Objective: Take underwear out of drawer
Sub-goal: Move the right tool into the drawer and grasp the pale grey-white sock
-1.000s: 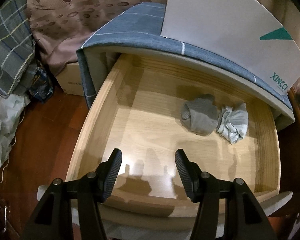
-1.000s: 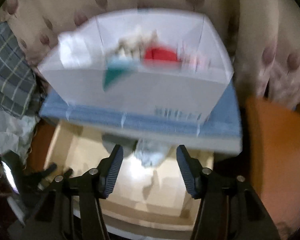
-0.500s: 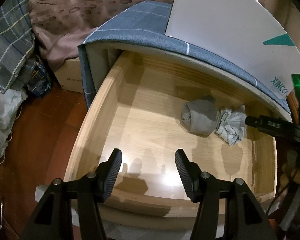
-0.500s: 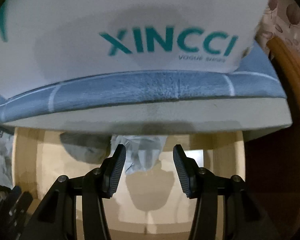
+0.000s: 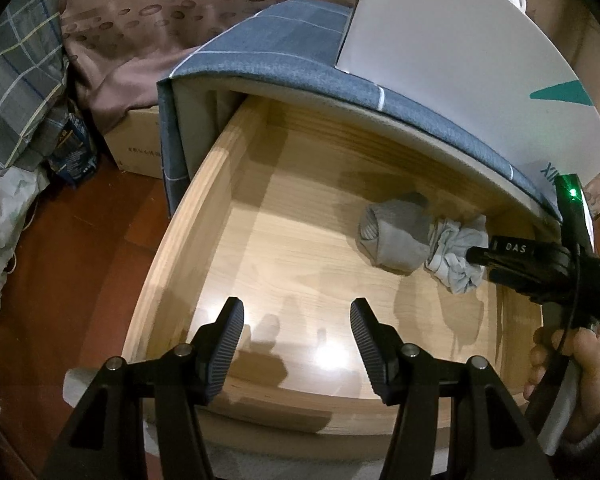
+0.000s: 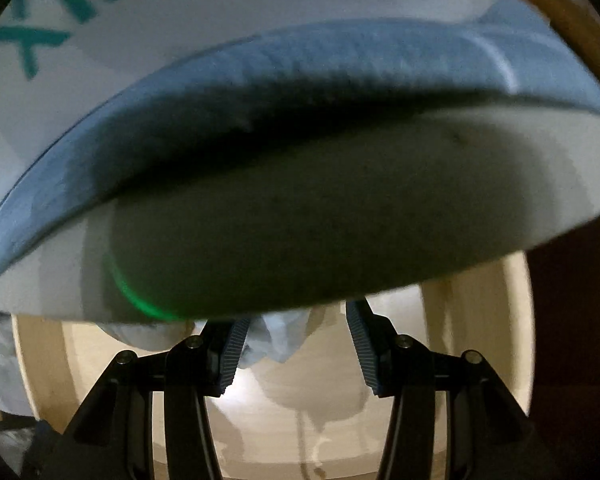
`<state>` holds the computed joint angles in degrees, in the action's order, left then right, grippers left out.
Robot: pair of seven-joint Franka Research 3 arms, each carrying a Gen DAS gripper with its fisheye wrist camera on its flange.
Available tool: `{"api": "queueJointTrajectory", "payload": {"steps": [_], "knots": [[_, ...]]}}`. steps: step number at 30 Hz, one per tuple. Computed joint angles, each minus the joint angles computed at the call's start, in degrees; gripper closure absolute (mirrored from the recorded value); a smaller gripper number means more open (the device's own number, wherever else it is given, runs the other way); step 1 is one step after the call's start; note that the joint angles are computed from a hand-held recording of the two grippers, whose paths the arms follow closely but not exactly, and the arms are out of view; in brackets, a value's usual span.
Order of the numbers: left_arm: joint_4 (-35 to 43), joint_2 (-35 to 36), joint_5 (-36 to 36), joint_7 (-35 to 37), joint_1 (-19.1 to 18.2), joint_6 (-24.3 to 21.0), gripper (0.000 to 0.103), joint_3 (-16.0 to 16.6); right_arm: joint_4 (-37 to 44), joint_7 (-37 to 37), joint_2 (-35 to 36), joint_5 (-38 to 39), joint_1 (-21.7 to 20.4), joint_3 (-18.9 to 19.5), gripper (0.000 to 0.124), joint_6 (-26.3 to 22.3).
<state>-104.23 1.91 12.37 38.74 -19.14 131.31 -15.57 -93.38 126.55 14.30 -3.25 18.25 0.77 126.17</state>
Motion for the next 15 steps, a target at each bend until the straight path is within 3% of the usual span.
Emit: {"api": "queueJointTrajectory", "payload": {"steps": [6, 11, 15], "knots": [[0.1, 0.06, -0.54, -0.05, 0.03, 0.0, 0.046, 0.05, 1.76, -1.23, 2.03, 5.44, -1.24, 0.53, 0.078, -0.15], [0.15, 0.09, -1.0, 0.1, 0.05, -0.06, 0.046, 0.06, 2.0, -1.9, 2.31, 7.15, -1.34, 0.38, 0.095, 0.3], [0.16, 0.13, -0.67, -0.28, 0.02, -0.14, 0.046, 0.06, 3.97, -2.92, 2.98, 5.22, -0.62, 0.23, 0.098, -2.96]]}}
